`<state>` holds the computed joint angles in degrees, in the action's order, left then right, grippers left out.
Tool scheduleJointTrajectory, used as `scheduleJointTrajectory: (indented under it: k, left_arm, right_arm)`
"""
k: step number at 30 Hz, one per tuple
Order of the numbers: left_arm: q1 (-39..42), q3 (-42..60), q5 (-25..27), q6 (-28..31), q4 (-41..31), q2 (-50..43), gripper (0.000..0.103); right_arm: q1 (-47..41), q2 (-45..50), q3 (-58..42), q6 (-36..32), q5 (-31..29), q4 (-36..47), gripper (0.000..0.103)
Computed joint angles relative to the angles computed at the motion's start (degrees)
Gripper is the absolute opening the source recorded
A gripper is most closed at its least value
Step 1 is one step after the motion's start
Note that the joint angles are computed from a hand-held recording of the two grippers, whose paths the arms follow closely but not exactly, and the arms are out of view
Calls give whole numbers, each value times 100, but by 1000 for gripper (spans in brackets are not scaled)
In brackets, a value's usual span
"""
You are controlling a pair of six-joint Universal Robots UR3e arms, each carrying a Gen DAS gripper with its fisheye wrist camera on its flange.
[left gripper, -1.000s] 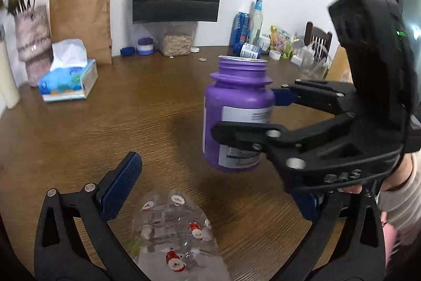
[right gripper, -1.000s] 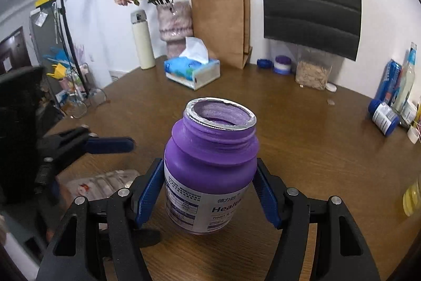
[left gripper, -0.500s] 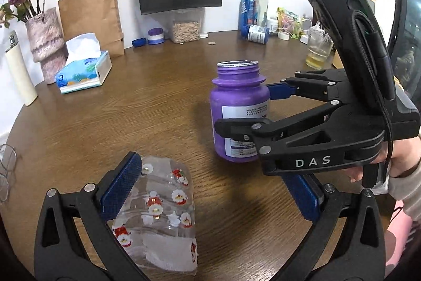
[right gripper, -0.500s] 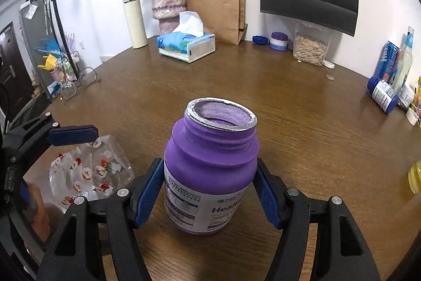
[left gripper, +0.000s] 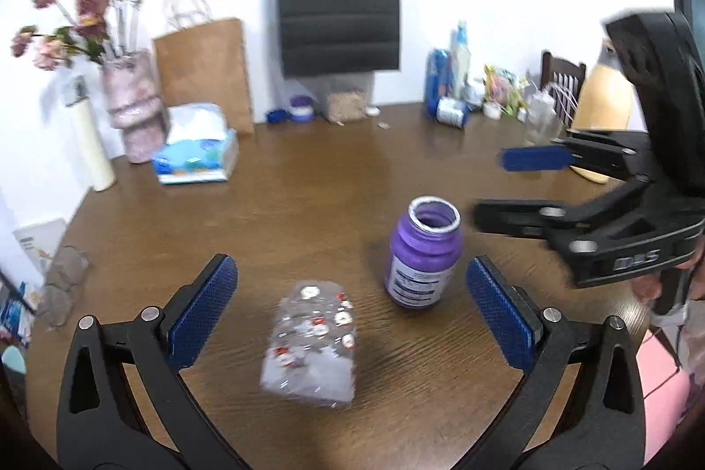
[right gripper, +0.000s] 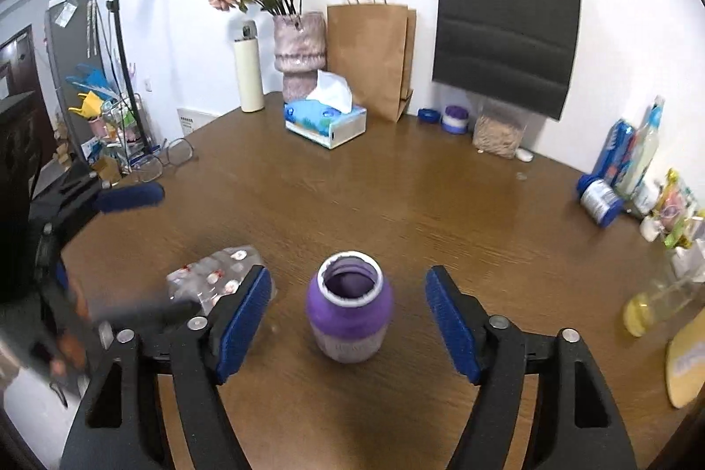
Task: Flip cup upright
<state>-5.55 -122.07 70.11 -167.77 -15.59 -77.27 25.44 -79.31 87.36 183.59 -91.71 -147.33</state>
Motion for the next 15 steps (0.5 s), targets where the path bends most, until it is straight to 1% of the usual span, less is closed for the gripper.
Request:
scheduleJointTrajectory:
  k: [3,5,6,7,8,10,13,15]
  left_arm:
    - [438,-345,-33,-14,-213,719,103]
    - [760,-550,-32,-120,-400,1163,103]
    - [883,-592,-117,-166,-505,1295,103]
    - [1097,-612,-350,-240,-737,1508,103]
    - [1229,-612,-509,-296,-873,1639,103]
    - [1332,-609,-611,-411,-932,1802,103]
    - [1523,-676,-828,-327,-1041,2086,103]
    - [1594,-714,-838,-325,-1185,2295,103]
  right_arm:
    - [-78,-787,564,14,-27,211,80]
    - [-214,-1333,1014,146,81,314,80]
    - [-339,-1621,1250,287,213,364,80]
    - [-408,-1777,1370,412,290,381,80]
    - [-456,-1872,1439,479,331,384,80]
    - [-401,-1944,1459,638,239,375,80]
    - [-188,-1862,1344,710,4,341,80]
    - [-63,-1827,1315,766,-94,273,80]
